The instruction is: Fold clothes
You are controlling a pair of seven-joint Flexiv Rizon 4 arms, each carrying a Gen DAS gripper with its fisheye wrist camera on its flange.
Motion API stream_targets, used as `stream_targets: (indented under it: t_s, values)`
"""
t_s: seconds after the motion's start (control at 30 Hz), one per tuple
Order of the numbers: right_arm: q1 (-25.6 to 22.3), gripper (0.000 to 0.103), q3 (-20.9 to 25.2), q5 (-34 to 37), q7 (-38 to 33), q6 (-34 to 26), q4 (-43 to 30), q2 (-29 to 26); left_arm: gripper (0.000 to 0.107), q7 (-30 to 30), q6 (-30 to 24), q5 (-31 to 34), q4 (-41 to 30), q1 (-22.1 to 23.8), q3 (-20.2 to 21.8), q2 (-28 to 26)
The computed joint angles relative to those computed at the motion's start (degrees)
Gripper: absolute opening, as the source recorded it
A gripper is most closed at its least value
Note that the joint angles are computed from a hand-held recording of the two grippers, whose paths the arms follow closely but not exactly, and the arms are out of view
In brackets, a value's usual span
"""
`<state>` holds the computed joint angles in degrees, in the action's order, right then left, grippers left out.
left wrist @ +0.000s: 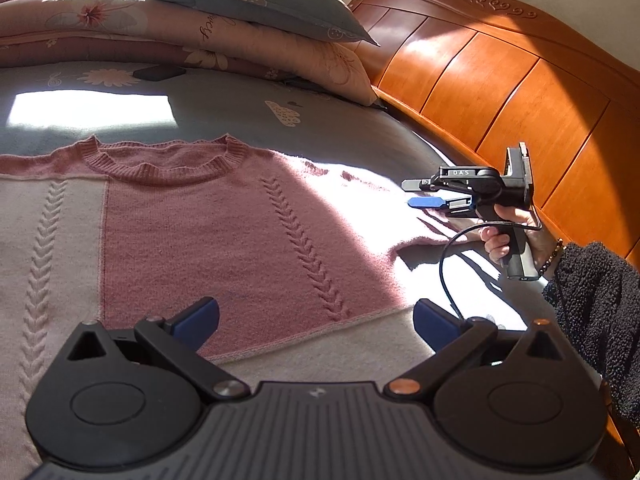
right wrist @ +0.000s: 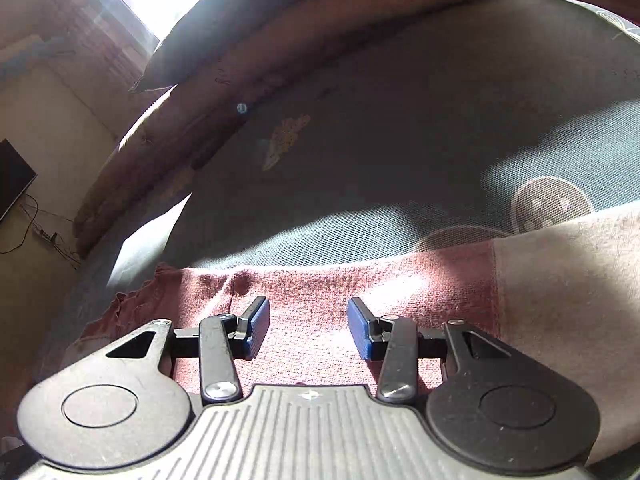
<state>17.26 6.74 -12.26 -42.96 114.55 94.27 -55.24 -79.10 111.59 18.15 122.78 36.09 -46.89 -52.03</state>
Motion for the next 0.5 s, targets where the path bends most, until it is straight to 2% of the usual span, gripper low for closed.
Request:
stream_targets:
  t_s: [0.1,0.17,0.23,0.3,0.33,0.4,0.47,0.5]
  values:
    - [4.08,0.048,-7.65,9.01,-0.57,2.40,5.96,3.34,0.102,0.04,-0.50,-0.24,-0.13,-0.13,0.20,-0.12]
    - [2.91,0.048,-8.39,12.41,-1.03,5.52,10.01,4.83,0.102,0.17,-0.76,-0.43,-0.09,-0.33,0.33,-0.18]
    - [3.85,0.048,-10.59,17.73,-1.44,8.08,13.09,6.11,0.102,0.46,-1.07,-0.56,-0.05,-0.55,0.43,-0.16]
    - [8.12,0.048,-16.42,25.72,-2.84,7.08,15.62,7.52,0.102,0.65,-1.30,-0.92,0.01,-0.91,0.67,0.17]
    - [8.84,0.048,-17.62,27.71,-3.11,6.73,16.28,7.91,0.102,0.74,-1.44,-1.10,0.03,-1.08,0.74,0.38]
    - [7.78,0.048,-17.29,28.77,-1.60,7.51,17.92,9.01,0.102,0.81,-1.42,-1.44,0.11,-1.44,0.84,0.82]
    - [9.96,0.056,-18.57,33.24,-4.07,6.29,17.62,9.94,0.102,0.75,-1.26,-1.65,0.23,-1.78,0.92,1.29]
    - [9.41,0.061,-17.75,31.49,-3.67,7.86,17.82,9.98,0.102,0.73,-1.25,-1.69,0.27,-1.92,0.92,1.49]
